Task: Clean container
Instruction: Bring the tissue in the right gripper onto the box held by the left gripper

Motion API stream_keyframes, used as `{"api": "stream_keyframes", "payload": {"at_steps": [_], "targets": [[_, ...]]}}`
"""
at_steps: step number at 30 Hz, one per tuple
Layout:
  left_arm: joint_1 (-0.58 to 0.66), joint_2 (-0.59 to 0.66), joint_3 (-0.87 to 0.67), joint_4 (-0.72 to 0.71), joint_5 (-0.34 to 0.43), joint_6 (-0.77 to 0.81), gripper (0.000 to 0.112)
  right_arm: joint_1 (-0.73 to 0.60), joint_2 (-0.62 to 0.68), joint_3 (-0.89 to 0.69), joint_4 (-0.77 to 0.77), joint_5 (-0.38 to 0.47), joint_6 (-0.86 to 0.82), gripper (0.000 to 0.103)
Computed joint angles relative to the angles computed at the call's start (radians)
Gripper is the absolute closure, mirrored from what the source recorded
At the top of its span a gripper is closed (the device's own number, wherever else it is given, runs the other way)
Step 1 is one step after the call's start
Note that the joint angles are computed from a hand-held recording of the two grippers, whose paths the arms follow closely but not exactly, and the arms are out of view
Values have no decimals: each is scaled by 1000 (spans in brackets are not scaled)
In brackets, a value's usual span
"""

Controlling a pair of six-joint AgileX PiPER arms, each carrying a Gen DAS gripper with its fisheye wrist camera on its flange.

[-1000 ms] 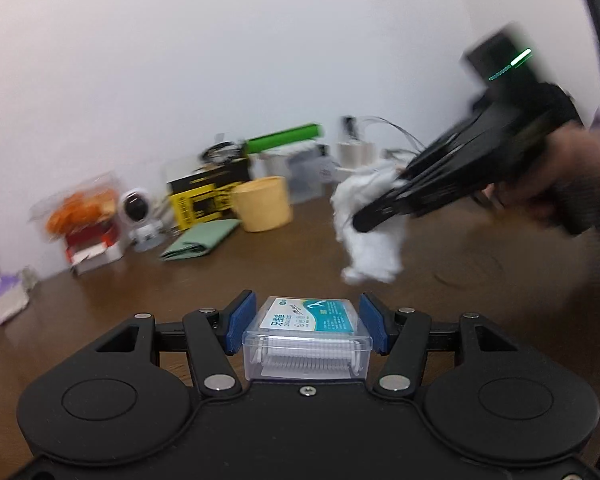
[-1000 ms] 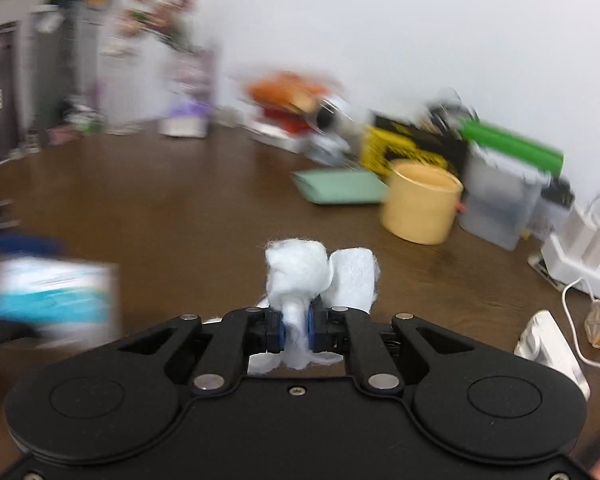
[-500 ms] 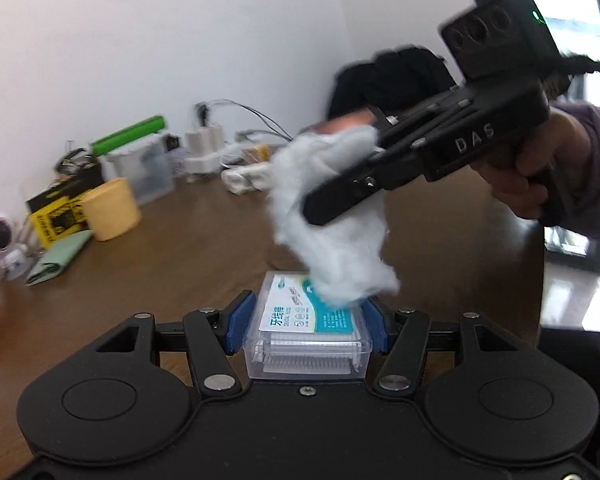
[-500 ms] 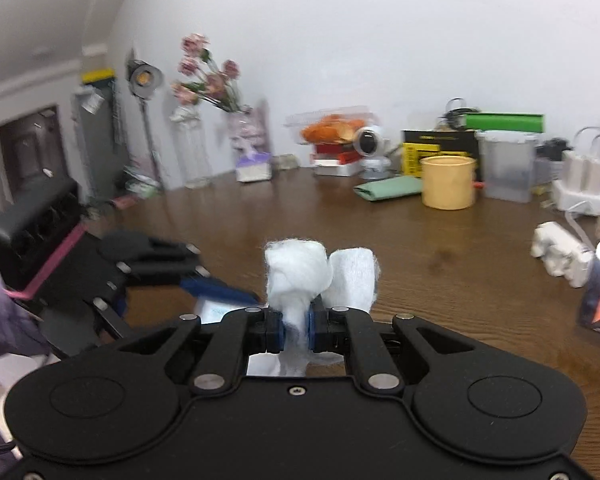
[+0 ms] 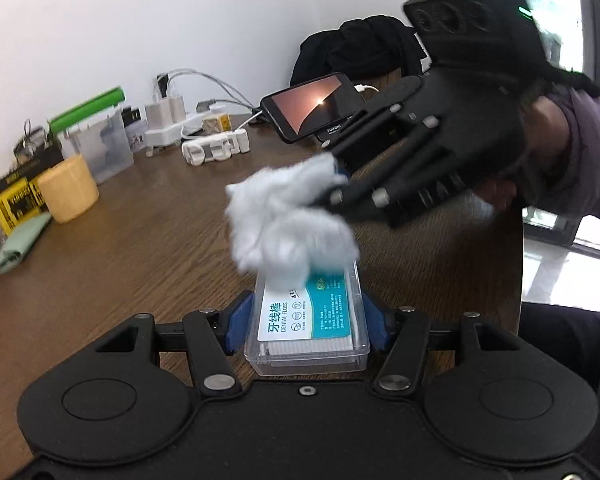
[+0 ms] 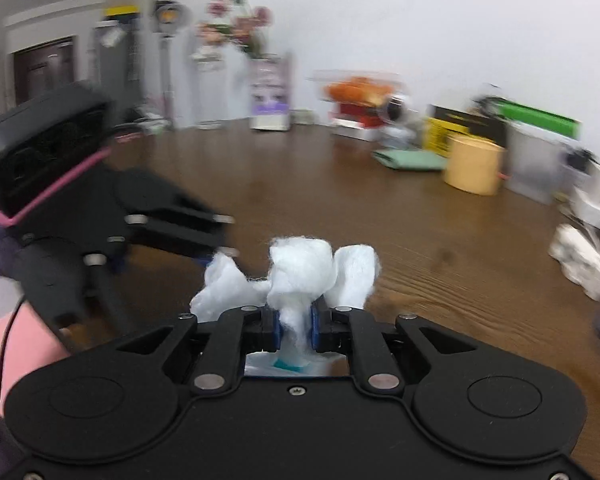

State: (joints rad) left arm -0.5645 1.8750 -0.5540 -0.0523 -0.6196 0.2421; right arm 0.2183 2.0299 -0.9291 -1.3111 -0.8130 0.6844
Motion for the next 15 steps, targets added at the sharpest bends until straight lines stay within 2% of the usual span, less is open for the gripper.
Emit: {"api": "stream_keyframes", "payload": {"at_steps": [3, 6, 9, 11, 13, 15], "targets": [[-39, -18, 22, -69, -6, 43, 55, -34, 3, -1, -76, -45, 48, 88], [-24, -28, 12, -25, 26, -4, 54, -18, 37, -37, -217, -147, 111, 88], [-8, -30, 2, 12, 46, -41, 54, 45, 33, -36, -158, -103, 60, 90], [43, -30, -14, 152, 80, -177, 54, 39, 36, -68, -182, -88, 114, 89], [95, -27, -34, 311, 104, -328, 54, 13, 31, -52, -117, -53, 91, 88], [111, -26, -44, 366, 112, -380, 54, -26, 28, -53, -128, -51, 137, 88]]}}
